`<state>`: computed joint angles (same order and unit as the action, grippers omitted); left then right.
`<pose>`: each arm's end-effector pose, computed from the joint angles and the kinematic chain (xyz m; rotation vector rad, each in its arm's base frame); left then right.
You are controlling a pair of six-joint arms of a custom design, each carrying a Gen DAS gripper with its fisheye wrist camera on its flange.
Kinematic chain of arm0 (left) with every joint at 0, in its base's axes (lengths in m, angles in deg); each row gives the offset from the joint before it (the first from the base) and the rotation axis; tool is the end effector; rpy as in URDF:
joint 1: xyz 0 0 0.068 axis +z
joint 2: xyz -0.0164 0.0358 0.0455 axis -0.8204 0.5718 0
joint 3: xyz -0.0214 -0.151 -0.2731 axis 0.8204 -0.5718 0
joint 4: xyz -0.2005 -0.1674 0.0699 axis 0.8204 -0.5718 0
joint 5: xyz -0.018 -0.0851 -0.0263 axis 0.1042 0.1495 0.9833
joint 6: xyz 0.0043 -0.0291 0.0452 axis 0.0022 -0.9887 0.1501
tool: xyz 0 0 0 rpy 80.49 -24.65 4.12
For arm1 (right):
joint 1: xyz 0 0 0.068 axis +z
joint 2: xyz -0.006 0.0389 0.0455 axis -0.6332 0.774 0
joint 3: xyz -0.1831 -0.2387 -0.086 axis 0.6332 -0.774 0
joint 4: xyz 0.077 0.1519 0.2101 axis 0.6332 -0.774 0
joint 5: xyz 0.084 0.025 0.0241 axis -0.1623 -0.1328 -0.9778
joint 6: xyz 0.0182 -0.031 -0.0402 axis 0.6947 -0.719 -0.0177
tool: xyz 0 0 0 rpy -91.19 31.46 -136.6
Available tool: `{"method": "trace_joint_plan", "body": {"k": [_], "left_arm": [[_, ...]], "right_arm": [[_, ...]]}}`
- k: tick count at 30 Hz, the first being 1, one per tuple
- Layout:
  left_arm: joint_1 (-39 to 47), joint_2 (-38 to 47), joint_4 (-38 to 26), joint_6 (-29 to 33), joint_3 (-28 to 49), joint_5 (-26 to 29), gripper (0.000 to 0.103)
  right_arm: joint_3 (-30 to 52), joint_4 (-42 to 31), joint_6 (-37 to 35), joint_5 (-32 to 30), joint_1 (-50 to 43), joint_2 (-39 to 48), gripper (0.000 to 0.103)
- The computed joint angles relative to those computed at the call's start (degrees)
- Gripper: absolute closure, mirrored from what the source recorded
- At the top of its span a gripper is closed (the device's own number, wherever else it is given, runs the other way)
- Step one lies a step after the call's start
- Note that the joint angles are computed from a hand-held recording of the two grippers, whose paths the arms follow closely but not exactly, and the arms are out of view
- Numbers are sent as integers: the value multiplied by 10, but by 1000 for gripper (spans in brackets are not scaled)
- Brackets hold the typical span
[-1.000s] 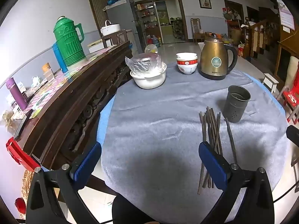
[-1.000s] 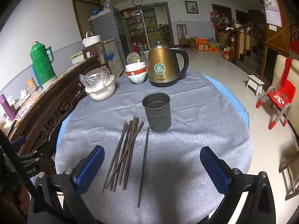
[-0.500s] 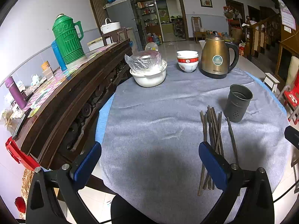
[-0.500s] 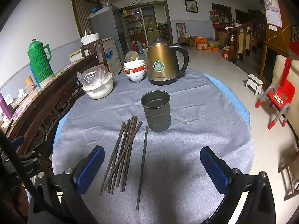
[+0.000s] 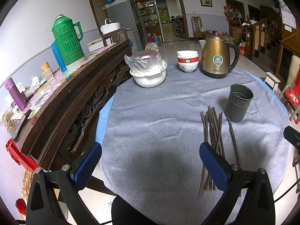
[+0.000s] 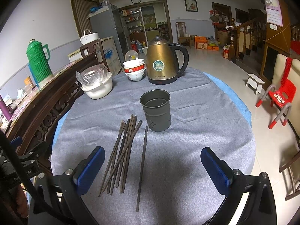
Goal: Organize utensils
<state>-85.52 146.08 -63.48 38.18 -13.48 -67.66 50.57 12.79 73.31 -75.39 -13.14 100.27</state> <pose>0.2709 -0.1364 0.3551 -0.0337 2.3275 0.2909 0.2900 0.1357 0.3517 0.0919 2.4196 0.2183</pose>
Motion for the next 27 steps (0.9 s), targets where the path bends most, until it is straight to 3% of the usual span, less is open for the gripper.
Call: {"method": "trace_joint_plan", "body": {"k": [27], "left_arm": [[-3, 6, 0, 4, 4, -1, 0]], "right_arm": [[4, 3, -2, -3, -3, 10, 0]]}}
